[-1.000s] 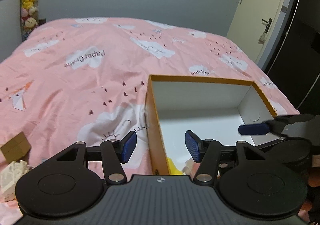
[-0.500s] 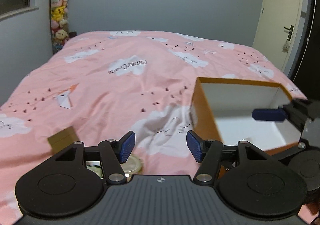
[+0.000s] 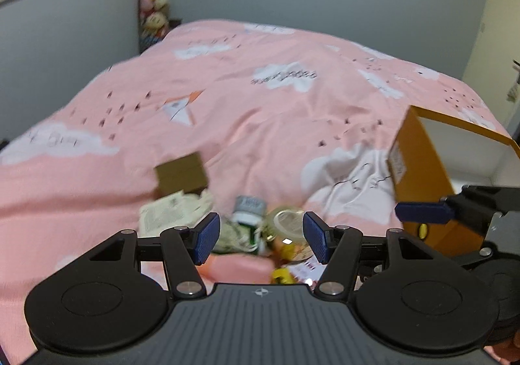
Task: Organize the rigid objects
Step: 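Move both tools back to the item pile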
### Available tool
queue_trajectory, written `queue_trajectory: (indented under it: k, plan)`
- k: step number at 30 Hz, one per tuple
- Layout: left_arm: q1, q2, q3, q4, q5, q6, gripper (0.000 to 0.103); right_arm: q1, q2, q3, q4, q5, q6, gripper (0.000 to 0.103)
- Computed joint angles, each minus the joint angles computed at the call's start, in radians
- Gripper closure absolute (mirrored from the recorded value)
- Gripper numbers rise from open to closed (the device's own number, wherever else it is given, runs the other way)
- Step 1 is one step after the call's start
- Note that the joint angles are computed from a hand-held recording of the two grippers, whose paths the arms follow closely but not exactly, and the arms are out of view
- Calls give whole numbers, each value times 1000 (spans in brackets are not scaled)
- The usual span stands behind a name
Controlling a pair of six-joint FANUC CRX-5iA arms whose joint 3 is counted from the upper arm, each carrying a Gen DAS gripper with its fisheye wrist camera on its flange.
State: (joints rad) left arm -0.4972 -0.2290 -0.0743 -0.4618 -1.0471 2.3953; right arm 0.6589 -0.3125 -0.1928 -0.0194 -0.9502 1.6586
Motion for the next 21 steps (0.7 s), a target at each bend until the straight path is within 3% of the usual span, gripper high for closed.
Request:
queue_trajectory:
  k: [4, 8, 13, 17, 21]
  plan:
    - [116, -53, -80, 161, 38, -95, 38, 11, 37, 12, -19, -18, -17, 39]
    - [185, -96, -137, 241, 63, -131, 41, 21, 72, 19, -17, -24, -28, 42]
    - [208, -89, -143, 251, 32, -145, 52, 7, 116, 42, -47, -45, -15, 48]
    - [208, -75, -139, 213, 18, -101, 52, -11, 149, 65, -78, -61, 4, 50]
    - [162, -30, -90, 115, -26, -112, 36, -16, 179, 82, -88, -64, 24, 50]
